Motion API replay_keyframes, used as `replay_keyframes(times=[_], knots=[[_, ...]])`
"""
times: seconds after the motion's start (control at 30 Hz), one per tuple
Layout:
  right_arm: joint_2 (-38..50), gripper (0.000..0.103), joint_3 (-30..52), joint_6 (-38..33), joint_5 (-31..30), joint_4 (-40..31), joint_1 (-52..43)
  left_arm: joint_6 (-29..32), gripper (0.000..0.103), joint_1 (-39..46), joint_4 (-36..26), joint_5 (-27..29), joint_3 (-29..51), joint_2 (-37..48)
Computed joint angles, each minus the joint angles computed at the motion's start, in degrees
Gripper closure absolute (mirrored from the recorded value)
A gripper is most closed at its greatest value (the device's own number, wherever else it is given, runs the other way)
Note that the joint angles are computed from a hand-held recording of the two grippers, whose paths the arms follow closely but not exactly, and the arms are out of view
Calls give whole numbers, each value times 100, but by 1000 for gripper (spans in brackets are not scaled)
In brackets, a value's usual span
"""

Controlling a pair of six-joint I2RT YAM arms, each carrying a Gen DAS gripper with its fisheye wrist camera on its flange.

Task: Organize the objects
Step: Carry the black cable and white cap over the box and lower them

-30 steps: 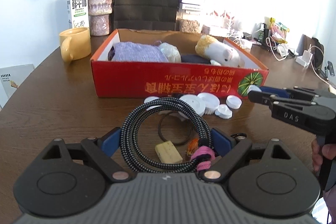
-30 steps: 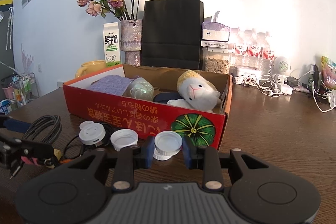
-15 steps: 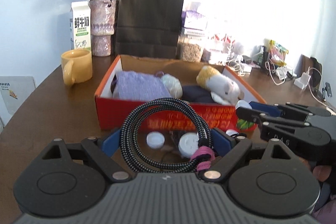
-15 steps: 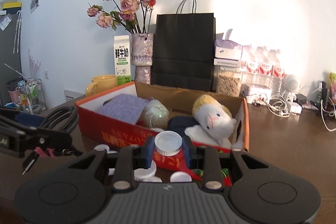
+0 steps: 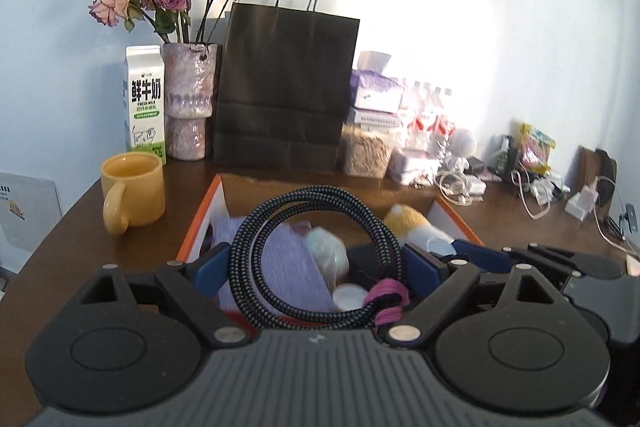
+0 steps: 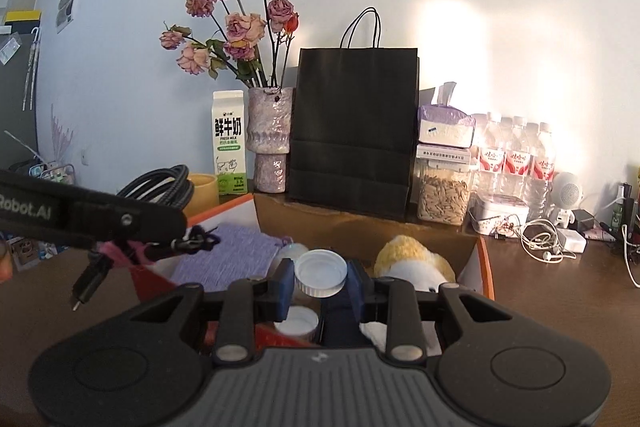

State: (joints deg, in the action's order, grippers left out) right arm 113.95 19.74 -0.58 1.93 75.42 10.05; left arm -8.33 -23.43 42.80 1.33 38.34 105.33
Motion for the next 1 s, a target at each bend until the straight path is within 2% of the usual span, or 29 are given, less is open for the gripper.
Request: replay_keyframes(times=[0.37,0.57,0.83,0.87,0.9,0.93,0.97,1.0], knots=[[447,75,1450,51,-190,-1096,-209,-182,12,148,-359,-80,1473,1050],[827,75,1765,77,-439,-1238,-403,-218,12,174,-415,-148,2075,1653],[999,75,1956,8,-469,-1524,-418,-107,11,220,-429,-97,2364,2046],[1009,68,1960,8,-445,-1539,-408,-106,7,226,-385,-60,2346,2064],[1012,51,1948,1,-421,-1523,-399,-110,0,225,-268,-51,2292,2071],[1017,43,1923,7,-332,-1470,-374,-107,0,199,-105,-129,2221,2080],[1026,20,1875,21,-323,-1359,-380,-80,0,176,-68,-215,2198,2074],[1028,4,1817,46,-350,-1232,-388,-78,0,162,-82,-270,2190,2061]])
